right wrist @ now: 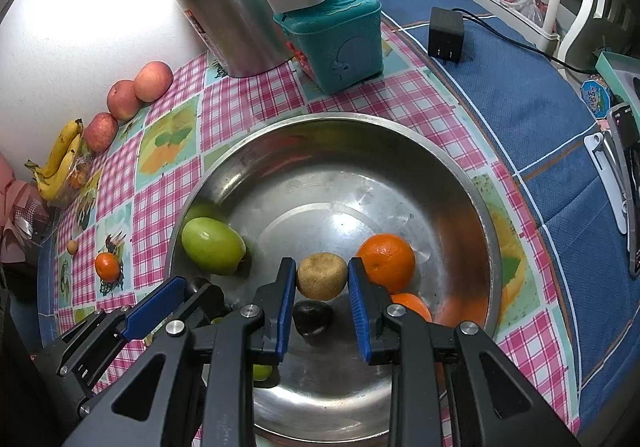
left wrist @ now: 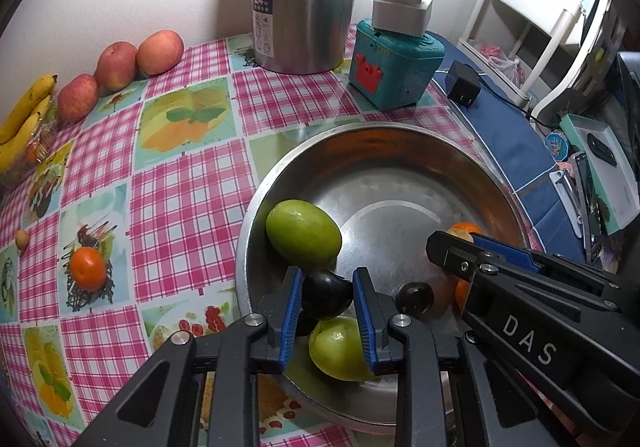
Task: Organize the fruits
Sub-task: 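Open the right tool to drop the brown fruit while the left tool releases the plum, then withdraw both open tools toward the tangerine and brown fruit on the cloth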
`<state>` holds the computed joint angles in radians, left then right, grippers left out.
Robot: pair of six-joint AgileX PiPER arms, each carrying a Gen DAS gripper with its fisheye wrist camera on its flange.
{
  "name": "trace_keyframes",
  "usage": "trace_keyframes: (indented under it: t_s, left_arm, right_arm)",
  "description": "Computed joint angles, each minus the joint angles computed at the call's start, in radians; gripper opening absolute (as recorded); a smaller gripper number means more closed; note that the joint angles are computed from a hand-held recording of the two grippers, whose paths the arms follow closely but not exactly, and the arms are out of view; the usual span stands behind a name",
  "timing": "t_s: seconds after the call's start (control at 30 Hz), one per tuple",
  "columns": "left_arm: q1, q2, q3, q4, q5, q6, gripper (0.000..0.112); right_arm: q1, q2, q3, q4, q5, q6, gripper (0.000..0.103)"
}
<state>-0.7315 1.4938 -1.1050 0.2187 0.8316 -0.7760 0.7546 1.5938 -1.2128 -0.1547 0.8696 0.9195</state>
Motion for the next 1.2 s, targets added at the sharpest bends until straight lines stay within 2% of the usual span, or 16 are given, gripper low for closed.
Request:
trace_keyframes:
  t_s: [0.13,0.27,0.4,0.57,0.67,1.2]
  left_arm:
    - [0.007,0.0,0.002,-0.016,-0.003,0.01,0.031]
    - [0.006,-0.006,0.0,-0.016,-0.004,0.007,0.043]
    - [0.004,-0.021,-0.006,-0.012,0.004,0.005,0.044]
    - [0.013,-0.043,-0.019,-0.01,0.034,-0.004,0.05]
    - [0.037,-0.058,-0.019,-0.024,0.07,-0.01,0.051]
    - [0.212,-0.186,0.063,-0.073,0.138,-0.019,0.051]
  right_arm:
    - [0.006,0.006,-0.01,-0.012,0.013,0.003,0.028]
    - [0.018,0.007,-0.025,-0.035,0.028,0.015,0.03]
    - [0.024,0.002,-0.035,-0.054,0.04,0.026,0.034]
    - [0.034,-0.007,-0.053,-0.073,0.062,0.037,0.034]
    - [0.045,-0.011,-0.07,-0.084,0.088,0.046,0.034]
    - [0.104,-0.022,-0.108,-0.111,0.191,0.08,0.033]
